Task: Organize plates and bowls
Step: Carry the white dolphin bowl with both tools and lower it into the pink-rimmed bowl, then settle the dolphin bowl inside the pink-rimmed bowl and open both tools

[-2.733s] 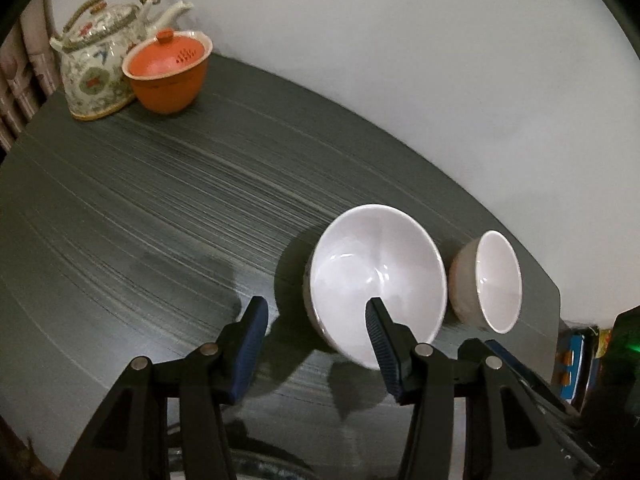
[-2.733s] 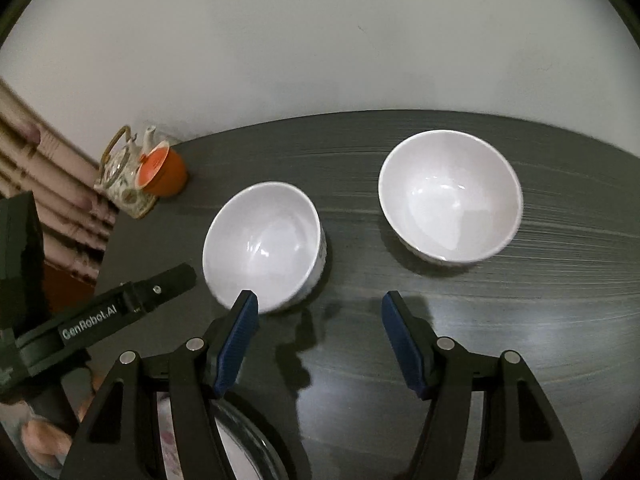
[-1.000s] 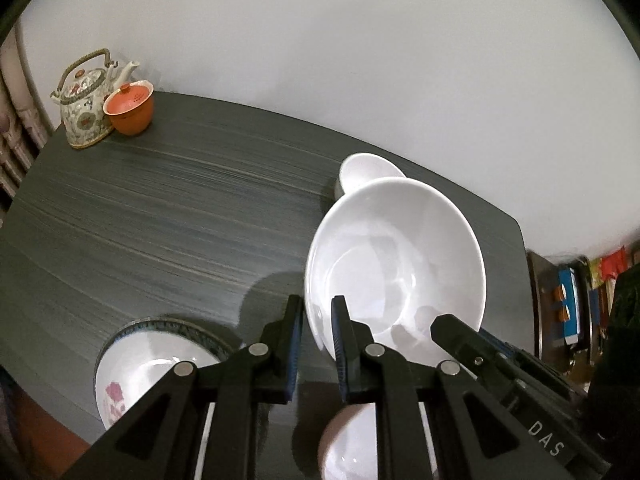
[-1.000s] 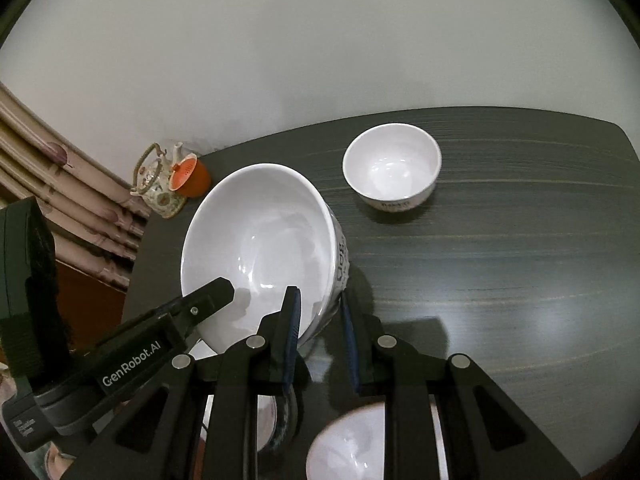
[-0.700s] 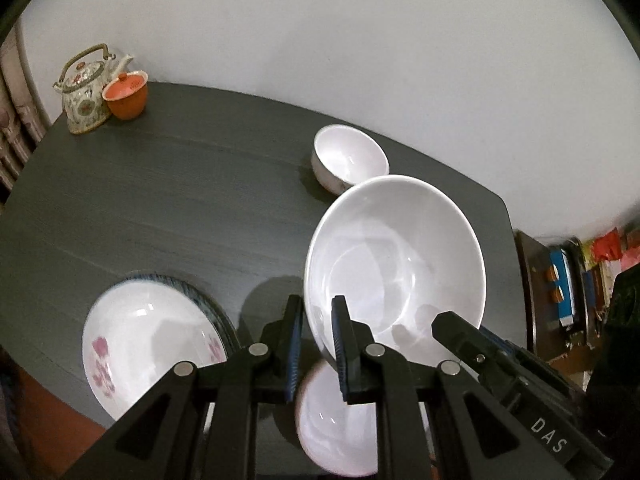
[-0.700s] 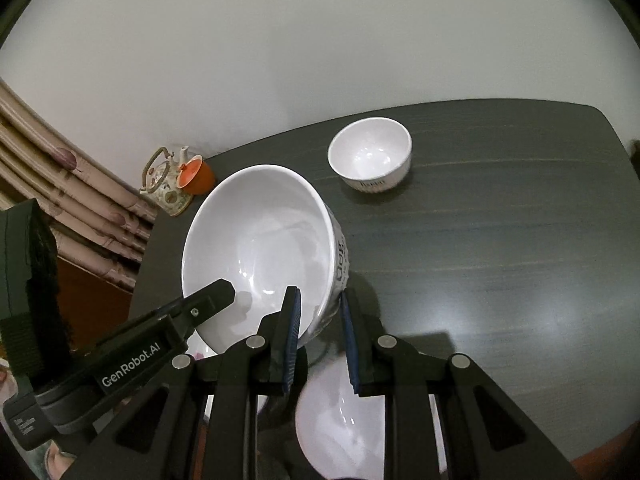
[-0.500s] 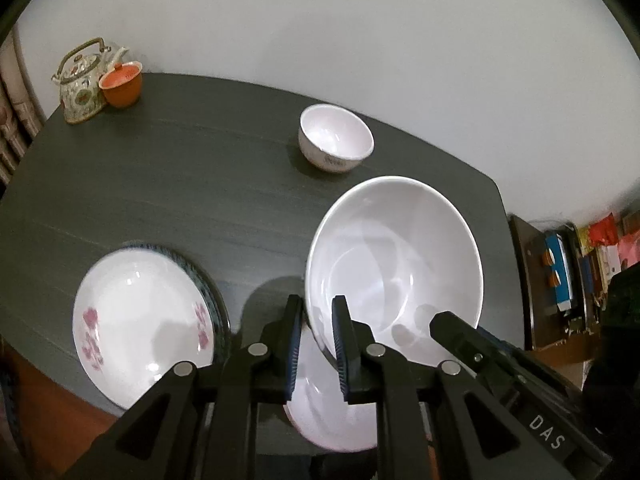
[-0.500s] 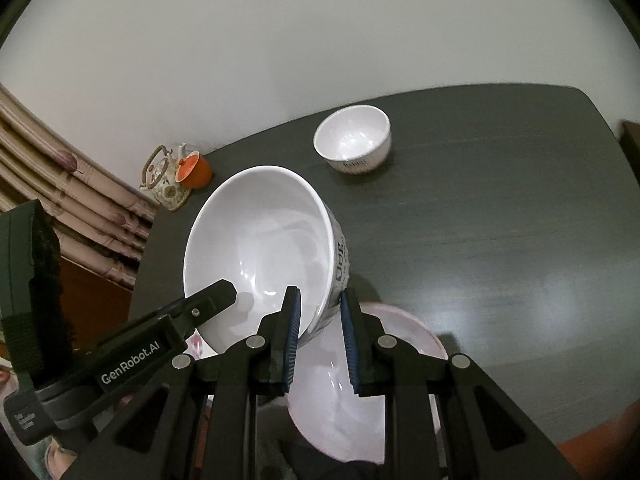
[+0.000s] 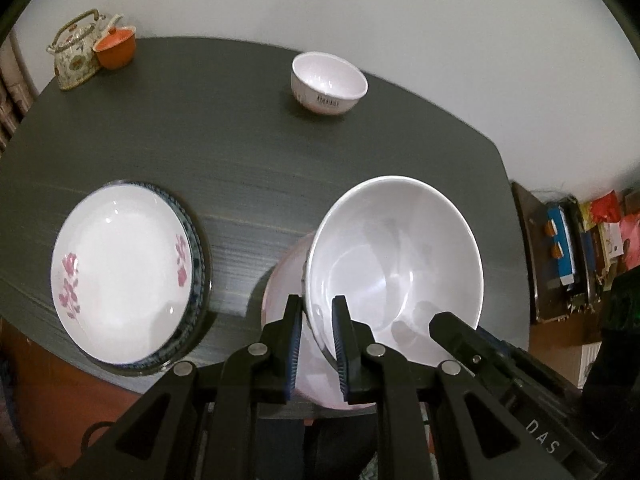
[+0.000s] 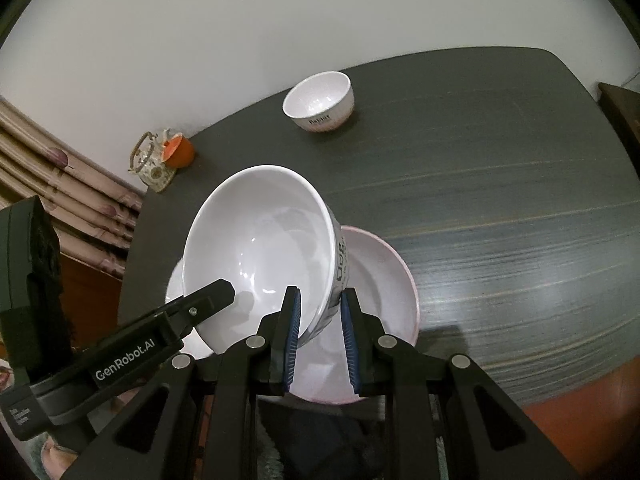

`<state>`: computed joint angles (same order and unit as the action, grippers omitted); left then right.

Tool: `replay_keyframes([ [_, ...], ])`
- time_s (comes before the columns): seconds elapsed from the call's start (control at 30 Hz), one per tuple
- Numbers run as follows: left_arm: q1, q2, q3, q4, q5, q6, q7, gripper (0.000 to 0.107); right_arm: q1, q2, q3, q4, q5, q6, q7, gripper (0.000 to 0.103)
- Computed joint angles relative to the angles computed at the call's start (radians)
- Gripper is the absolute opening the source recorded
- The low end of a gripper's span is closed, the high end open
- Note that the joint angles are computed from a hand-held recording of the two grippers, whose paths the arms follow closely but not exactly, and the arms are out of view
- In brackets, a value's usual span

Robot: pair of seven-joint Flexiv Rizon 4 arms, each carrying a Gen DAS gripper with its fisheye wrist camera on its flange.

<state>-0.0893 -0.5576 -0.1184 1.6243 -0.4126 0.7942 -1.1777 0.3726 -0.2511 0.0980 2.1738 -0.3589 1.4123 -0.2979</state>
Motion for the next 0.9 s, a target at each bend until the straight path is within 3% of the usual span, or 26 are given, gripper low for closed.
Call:
replay_keyframes([
  [0.4,-0.034,-0.052,0.024,-0.034,0.083,-0.046,-0.054,0.015,-0.033,-0.066,0.073,-0.019,0.144,-0.046,-0.097,0.019],
  [0.9,-0.067,-0.091,0.042,-0.084,0.165,-0.080,-0.114,0.016,-0.031,-0.131,0.077,-0.093,0.215,-0.137,-0.188,0.019],
])
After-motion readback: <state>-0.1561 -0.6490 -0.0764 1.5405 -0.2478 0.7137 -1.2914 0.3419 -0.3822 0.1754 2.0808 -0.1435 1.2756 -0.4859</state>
